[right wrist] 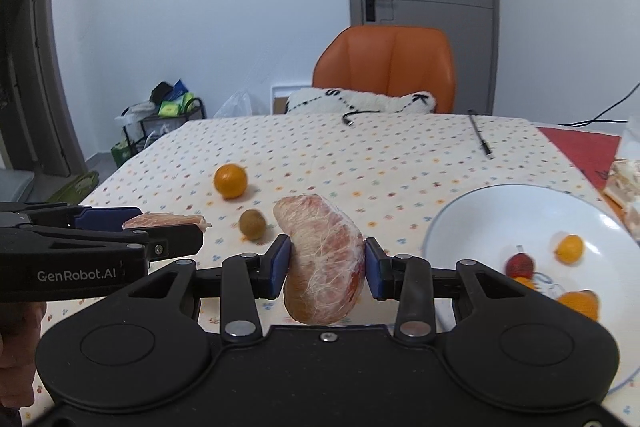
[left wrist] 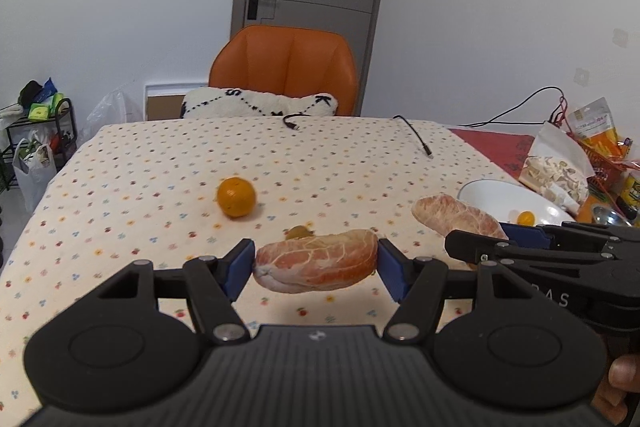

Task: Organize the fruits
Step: 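Carry both peeled mandarin halves over the white plate with both grippers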

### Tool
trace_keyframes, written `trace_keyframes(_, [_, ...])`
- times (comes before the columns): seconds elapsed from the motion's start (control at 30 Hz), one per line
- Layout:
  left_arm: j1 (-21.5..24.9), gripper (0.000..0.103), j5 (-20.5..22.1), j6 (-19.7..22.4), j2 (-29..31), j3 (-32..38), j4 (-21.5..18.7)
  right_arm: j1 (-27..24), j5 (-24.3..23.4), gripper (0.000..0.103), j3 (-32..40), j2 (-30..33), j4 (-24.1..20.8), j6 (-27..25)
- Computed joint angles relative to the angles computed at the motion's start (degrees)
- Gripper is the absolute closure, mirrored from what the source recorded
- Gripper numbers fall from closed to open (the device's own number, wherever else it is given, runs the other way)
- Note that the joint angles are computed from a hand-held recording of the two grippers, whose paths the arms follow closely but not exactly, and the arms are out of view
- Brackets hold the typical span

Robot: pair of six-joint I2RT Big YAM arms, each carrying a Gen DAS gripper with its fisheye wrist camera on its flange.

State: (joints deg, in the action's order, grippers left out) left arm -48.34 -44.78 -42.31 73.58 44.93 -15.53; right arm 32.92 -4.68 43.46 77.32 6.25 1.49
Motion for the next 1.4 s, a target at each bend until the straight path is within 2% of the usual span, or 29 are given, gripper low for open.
trace_keyframes(0.33, [-0.67,0.038,1.76,5.29,4.22,4.24,4.48,-3.89,0.65,0.066,-2.27,-2.87,0.94,0.59])
trace_keyframes(0.57, [-0.84,0.038,3.22,7.84,7.73,7.6,6.16,-7.18,1.44,0.066,-3.57,-3.91,1.71,0.75])
trace_keyframes(1.4, [1.12,0.038,7.79,10.99,18.1,16.95,6.31,-16.71,1.06,0.066,-4.75,-1.47,5.24,3.72])
